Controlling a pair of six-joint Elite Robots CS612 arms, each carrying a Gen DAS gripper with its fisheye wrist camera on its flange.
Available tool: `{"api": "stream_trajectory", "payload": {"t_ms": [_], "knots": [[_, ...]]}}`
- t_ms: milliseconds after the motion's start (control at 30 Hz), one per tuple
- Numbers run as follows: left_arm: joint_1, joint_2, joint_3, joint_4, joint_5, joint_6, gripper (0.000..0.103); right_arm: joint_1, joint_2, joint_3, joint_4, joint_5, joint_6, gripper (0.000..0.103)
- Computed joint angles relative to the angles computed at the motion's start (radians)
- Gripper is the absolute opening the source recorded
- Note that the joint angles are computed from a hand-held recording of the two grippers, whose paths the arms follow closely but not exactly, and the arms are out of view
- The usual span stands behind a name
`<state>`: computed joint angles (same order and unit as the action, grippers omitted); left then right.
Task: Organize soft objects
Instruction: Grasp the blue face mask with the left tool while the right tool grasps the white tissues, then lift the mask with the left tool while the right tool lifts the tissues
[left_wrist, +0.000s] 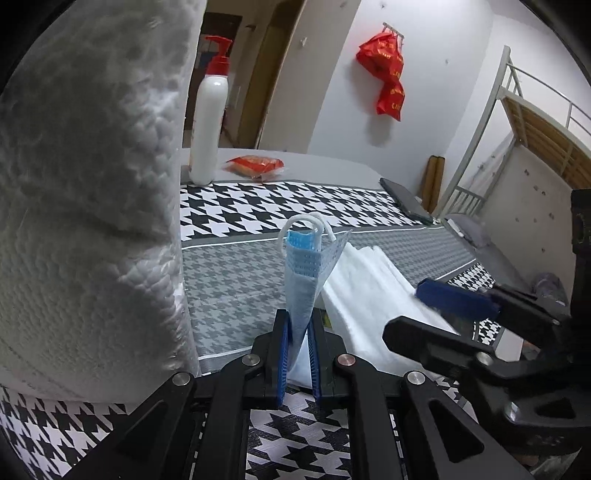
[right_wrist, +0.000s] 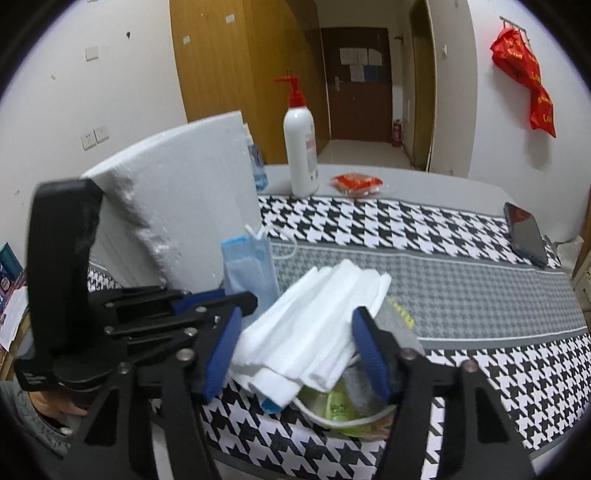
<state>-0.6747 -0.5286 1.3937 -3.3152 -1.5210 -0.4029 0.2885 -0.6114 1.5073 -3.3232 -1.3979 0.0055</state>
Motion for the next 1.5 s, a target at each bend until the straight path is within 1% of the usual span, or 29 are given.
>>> {"api": "stream_trajectory", "payload": {"t_ms": [33, 67, 100, 167, 233, 267, 300, 333, 367, 467, 633, 800, 900, 1033, 1233, 1300, 1333, 1500], "knots": [[0.0, 0.0, -0.001, 0.001, -0.001, 0.0, 0.011, 0.0, -0.001, -0.001, 0.009, 0.001, -0.002, 0.052], [0.0, 0.001, -0.002, 0.002, -0.002, 0.001, 0.011, 0.0, -0.001, -0.002, 0.019, 0.0, -0.003, 0.047], [0.0, 0.001, -0.003, 0.002, -0.004, 0.003, 0.011, 0.0, -0.002, -0.002, 0.026, -0.007, -0.002, 0.042], [-0.001, 0.004, -0.008, 0.004, -0.006, 0.006, 0.011, 0.002, -0.001, -0.006, 0.045, -0.022, -0.005, 0.036], [-0.001, 0.004, -0.009, 0.002, -0.005, 0.006, 0.011, 0.004, -0.002, -0.009, 0.073, -0.035, -0.013, 0.026], [-0.002, 0.004, -0.009, 0.003, -0.005, 0.006, 0.011, 0.007, -0.003, -0.01, 0.085, -0.056, -0.014, 0.022], [-0.002, 0.005, -0.01, 0.003, -0.004, 0.008, 0.011, 0.007, -0.003, -0.009, 0.086, -0.062, -0.011, 0.02], [-0.001, 0.005, -0.009, -0.001, -0.006, 0.009, 0.011, 0.006, -0.004, -0.008, 0.086, -0.059, -0.01, 0.018], [-0.001, 0.005, -0.008, -0.004, -0.01, 0.012, 0.011, 0.005, -0.006, -0.004, 0.085, -0.053, -0.009, 0.011], [-0.002, 0.006, -0.005, -0.024, -0.012, 0.025, 0.011, 0.005, -0.013, 0.007, 0.065, -0.058, -0.002, 0.009], [-0.001, 0.003, 0.006, -0.072, -0.036, 0.039, 0.01, 0.004, -0.032, 0.038, -0.003, -0.069, 0.015, 0.008], [-0.007, -0.018, 0.043, -0.129, -0.021, 0.052, 0.01, 0.004, -0.054, 0.072, -0.062, -0.083, 0.023, 0.007], [-0.015, -0.033, 0.07, -0.164, 0.016, 0.067, 0.01, 0.003, -0.066, 0.092, -0.088, -0.088, 0.03, 0.006], [-0.028, -0.053, 0.108, -0.207, 0.095, 0.089, 0.01, 0.002, -0.076, 0.115, -0.123, -0.086, 0.034, 0.006], [-0.035, -0.076, 0.152, -0.236, 0.173, 0.101, 0.01, 0.003, -0.089, 0.146, -0.168, -0.073, 0.031, 0.006], [-0.037, -0.084, 0.168, -0.25, 0.194, 0.101, 0.01, 0.004, -0.09, 0.152, -0.172, -0.061, 0.029, 0.006], [-0.041, -0.09, 0.18, -0.254, 0.217, 0.102, 0.01, 0.005, -0.09, 0.154, -0.17, -0.051, 0.025, 0.006], [-0.046, -0.103, 0.214, -0.262, 0.259, 0.088, 0.01, 0.013, -0.087, 0.163, -0.15, -0.027, 0.004, 0.006]]}}
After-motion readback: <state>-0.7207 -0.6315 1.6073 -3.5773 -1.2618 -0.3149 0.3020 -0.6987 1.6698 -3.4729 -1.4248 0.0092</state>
